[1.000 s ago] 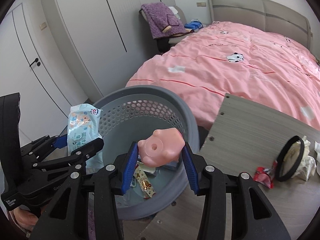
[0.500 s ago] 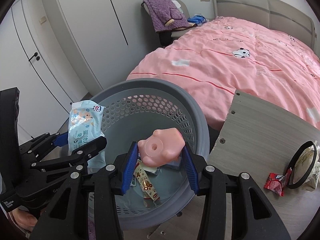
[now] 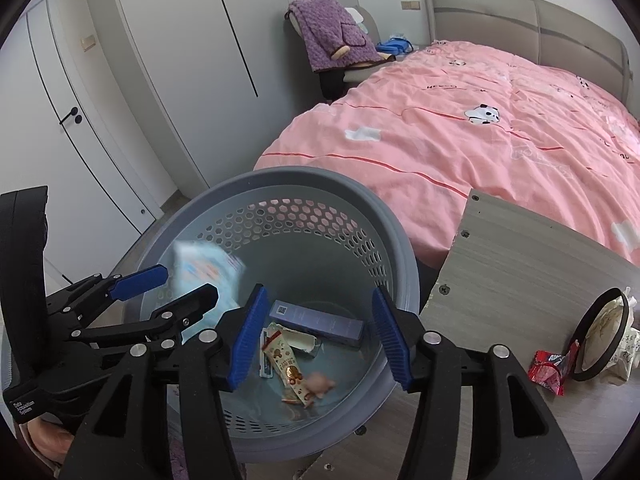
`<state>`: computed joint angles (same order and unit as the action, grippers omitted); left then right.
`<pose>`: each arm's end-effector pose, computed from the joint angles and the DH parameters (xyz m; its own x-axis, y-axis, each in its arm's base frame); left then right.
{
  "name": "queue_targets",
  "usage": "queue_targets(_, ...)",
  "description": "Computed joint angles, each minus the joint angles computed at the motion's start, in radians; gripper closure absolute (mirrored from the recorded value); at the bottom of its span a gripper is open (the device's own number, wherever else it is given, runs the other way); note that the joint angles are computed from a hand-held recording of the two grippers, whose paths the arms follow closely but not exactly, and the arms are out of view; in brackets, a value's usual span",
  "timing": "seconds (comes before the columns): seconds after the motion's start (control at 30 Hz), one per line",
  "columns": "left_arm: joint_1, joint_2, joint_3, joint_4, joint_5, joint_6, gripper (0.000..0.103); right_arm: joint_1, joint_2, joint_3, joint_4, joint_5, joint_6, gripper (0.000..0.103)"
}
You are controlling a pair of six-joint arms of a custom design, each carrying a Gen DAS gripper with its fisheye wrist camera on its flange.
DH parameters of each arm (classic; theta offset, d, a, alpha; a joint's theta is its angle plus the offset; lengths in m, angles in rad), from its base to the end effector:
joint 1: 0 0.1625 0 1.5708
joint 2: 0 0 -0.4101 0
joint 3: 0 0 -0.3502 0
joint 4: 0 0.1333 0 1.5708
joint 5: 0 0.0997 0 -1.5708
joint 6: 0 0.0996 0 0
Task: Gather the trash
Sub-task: 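Carry both items over the basket and open both tools to drop them, then move both tools from the basket back over the table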
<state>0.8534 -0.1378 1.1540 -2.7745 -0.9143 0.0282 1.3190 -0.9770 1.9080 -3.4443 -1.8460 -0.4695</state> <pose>-0.3161 -0.6575 -0.1378 -0.6532 0.4557 -0.6047 0.6646 0.7278 -0.1694 -0.0403 -0.5830 0.2458 -0.8486 0.1462 0.5085 -0.2663 0.7125 -0.6492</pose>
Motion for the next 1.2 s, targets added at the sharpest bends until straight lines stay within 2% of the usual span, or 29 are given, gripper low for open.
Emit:
queue_targets(0.67, -0.001, -0.014, 0.021, -0.016, 0.02, -0.016, 0.034, 0.002, -0.001, 0.003, -0.01, -0.005, -0.006, 0.047)
queue_targets(1.2, -0.019, -0.036, 0.072, -0.068, 0.037, -0.018, 0.032, 0.005, -0.025, 0.047, -0.058, -0.02, -0.004, 0.039)
